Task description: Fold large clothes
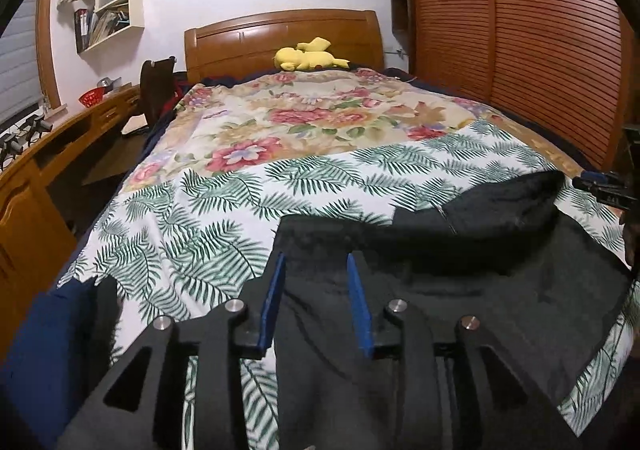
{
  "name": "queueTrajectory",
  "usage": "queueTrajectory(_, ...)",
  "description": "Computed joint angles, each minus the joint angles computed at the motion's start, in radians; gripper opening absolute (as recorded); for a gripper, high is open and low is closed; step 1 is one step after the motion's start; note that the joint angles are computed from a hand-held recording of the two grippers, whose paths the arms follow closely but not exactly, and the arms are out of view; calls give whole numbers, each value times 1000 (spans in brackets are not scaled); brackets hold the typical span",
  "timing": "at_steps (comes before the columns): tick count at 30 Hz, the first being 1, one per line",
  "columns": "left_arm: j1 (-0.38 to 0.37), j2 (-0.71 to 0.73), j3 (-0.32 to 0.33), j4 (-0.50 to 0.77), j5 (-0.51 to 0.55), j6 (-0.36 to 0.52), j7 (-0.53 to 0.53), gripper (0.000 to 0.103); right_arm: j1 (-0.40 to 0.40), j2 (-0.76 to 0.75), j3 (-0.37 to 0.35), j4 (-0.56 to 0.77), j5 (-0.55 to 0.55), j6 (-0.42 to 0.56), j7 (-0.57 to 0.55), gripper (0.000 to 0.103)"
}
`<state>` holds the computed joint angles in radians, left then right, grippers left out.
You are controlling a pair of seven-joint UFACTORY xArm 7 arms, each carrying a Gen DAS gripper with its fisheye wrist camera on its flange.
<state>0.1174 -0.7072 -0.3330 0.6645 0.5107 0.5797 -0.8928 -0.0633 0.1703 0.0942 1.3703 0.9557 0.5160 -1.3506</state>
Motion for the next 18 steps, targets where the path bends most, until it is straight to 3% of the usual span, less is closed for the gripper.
queueTrajectory(7, -86, -102, -11, -61, -72, 55, 5, 33, -11, -95, -39, -130, 64, 47, -122, 50)
queueTrajectory(18, -175, -246, -37, -172, -161, 134, -33, 34, -19, -127, -100, -216, -9, 130, -106, 50)
